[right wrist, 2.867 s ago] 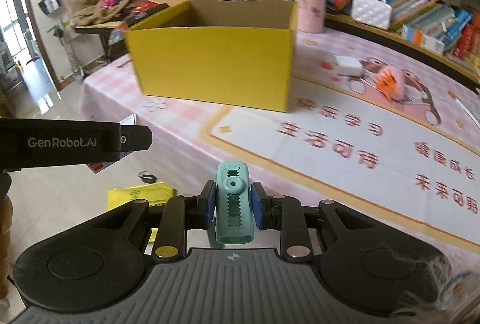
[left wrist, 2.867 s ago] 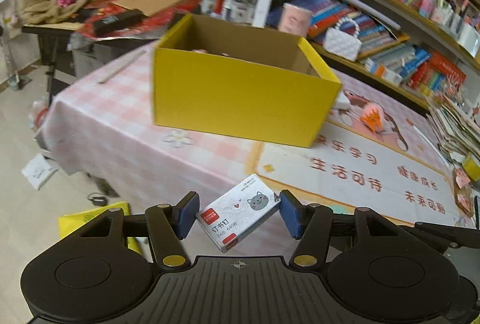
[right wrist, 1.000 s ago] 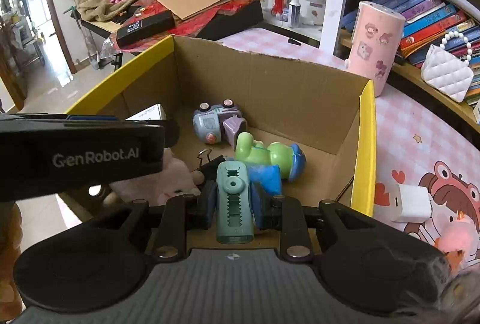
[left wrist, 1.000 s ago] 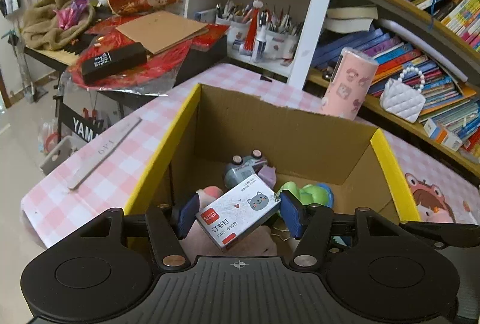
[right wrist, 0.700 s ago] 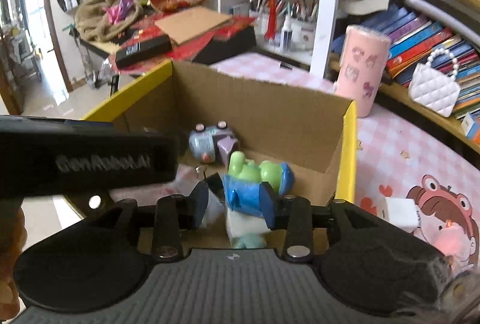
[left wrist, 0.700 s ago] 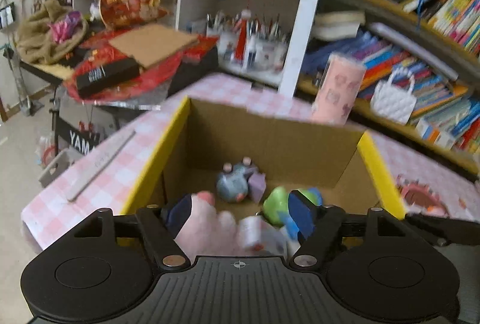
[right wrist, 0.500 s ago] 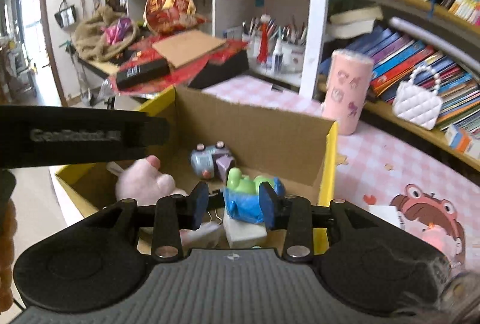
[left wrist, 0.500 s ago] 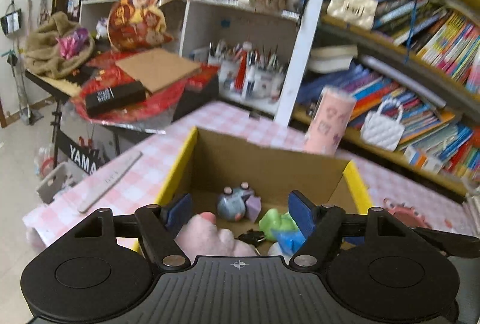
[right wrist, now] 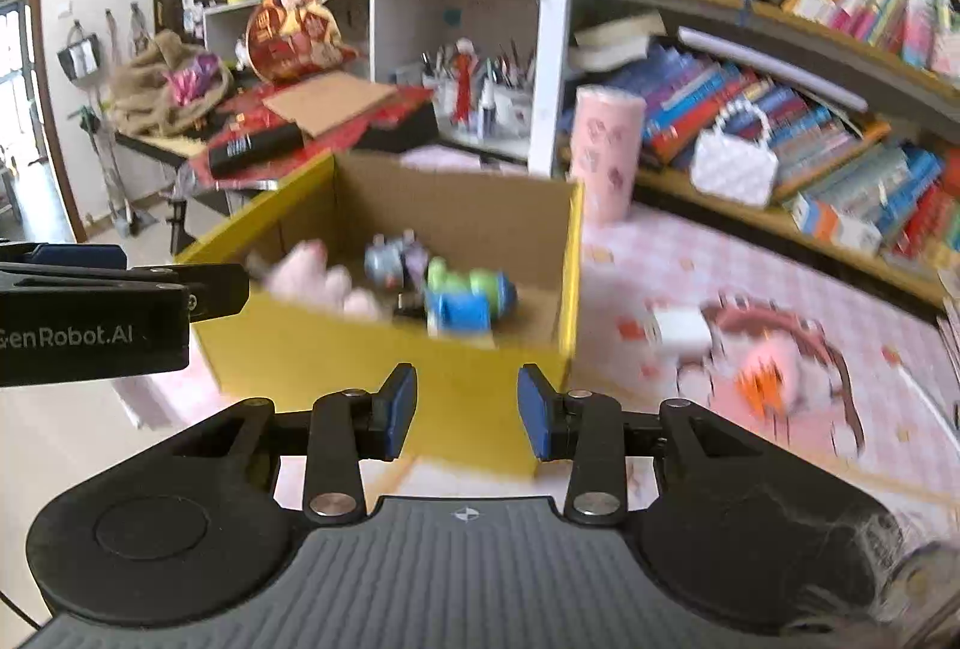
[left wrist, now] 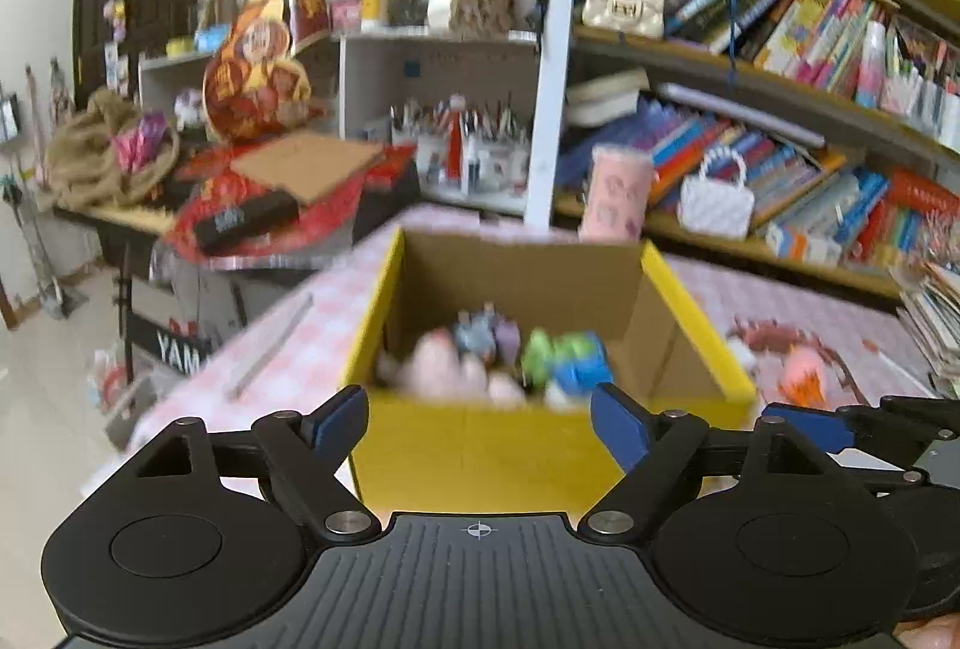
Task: Organize objects
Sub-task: 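Withdraw both open grippers from the box back over the table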
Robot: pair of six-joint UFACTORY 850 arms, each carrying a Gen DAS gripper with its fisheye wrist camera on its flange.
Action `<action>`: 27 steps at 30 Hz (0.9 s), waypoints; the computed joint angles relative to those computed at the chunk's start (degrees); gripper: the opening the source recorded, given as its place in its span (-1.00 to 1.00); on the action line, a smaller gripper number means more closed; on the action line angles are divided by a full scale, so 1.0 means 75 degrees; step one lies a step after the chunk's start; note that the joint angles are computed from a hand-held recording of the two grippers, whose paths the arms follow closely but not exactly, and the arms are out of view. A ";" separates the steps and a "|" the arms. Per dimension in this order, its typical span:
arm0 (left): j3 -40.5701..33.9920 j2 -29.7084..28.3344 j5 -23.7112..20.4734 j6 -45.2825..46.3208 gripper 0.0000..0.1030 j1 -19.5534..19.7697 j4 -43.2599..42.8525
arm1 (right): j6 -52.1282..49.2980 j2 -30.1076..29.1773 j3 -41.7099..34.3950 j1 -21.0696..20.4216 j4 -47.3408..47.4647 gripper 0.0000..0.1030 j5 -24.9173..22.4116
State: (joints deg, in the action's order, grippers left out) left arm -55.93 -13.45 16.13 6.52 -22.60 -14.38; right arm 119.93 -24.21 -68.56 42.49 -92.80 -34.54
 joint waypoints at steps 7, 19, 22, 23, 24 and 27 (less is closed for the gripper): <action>0.0889 0.0505 -0.0200 -0.0468 0.62 -0.0065 0.0587 | 0.0049 0.0268 0.0639 0.0594 0.1049 -0.31 -0.0425; 0.1494 0.0882 -0.0507 -0.2125 0.74 -0.0270 0.2577 | 0.0699 0.0628 0.1314 0.1199 0.2068 -0.21 -0.1269; 0.1493 0.0854 -0.0561 -0.2983 0.76 -0.0358 0.3607 | 0.0861 0.0747 0.1514 0.1312 0.2420 -0.20 -0.1484; 0.1496 0.0844 -0.0561 -0.3284 0.78 -0.0395 0.3951 | 0.0900 0.0790 0.1581 0.1339 0.2540 -0.19 -0.1554; 0.1493 0.0832 -0.0559 -0.3599 0.79 -0.0432 0.4305 | 0.0960 0.0838 0.1659 0.1373 0.2665 -0.17 -0.1630; 0.1429 0.0756 -0.0564 -0.4582 0.80 -0.0584 0.5467 | 0.1172 0.0993 0.1875 0.1436 0.3033 -0.12 -0.1878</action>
